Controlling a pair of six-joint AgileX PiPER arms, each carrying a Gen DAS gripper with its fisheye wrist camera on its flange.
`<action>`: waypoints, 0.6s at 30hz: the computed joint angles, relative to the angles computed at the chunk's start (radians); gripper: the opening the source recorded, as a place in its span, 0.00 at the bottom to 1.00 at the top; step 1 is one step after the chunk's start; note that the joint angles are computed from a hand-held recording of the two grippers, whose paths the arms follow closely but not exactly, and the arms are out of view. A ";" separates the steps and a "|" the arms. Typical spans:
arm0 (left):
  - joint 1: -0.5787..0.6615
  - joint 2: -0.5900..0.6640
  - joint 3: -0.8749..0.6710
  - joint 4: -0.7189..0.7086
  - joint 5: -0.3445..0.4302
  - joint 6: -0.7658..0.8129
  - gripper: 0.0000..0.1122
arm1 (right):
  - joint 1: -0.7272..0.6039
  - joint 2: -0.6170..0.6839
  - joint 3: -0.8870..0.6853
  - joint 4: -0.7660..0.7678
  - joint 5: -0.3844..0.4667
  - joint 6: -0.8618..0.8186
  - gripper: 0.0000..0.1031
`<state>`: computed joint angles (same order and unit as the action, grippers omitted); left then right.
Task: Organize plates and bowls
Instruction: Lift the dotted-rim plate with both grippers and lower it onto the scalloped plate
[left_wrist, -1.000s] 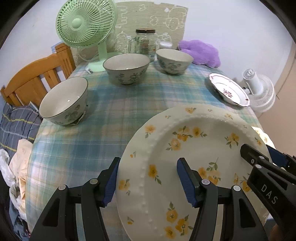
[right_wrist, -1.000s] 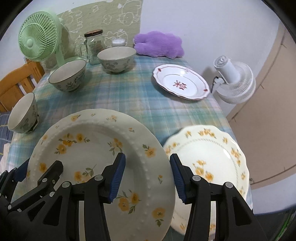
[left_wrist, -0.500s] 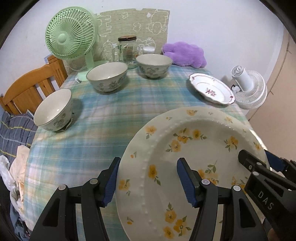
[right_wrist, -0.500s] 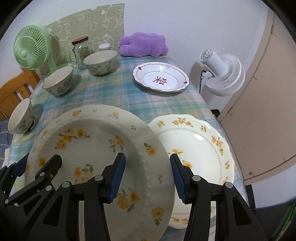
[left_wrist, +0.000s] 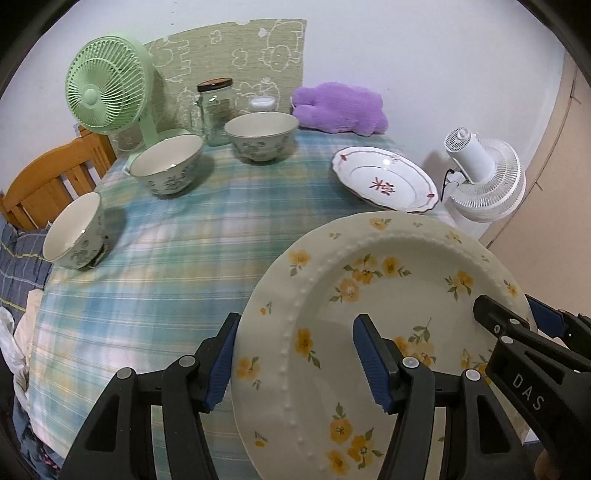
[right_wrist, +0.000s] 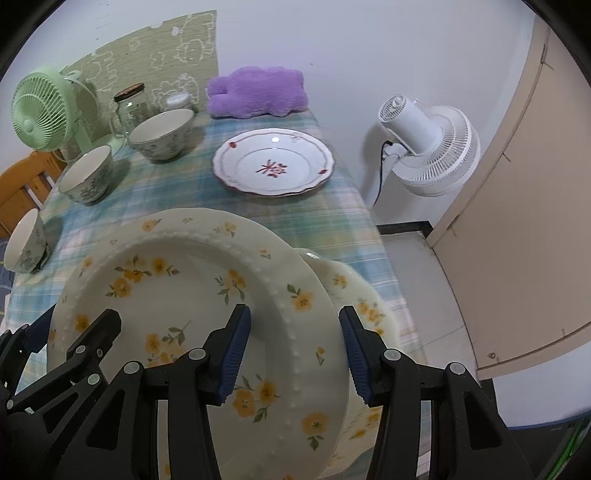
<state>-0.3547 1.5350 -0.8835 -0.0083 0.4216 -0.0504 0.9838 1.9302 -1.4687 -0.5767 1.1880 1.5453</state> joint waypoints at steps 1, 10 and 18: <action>-0.016 0.008 -0.006 0.021 0.001 -0.035 0.55 | -0.009 -0.018 0.029 -0.002 -0.013 -0.003 0.51; -0.166 0.059 -0.033 0.176 0.007 -0.327 0.55 | -0.057 -0.137 0.225 -0.023 -0.089 -0.013 0.51; -0.276 0.129 -0.061 0.266 0.019 -0.519 0.55 | -0.106 -0.226 0.384 -0.031 -0.166 -0.017 0.51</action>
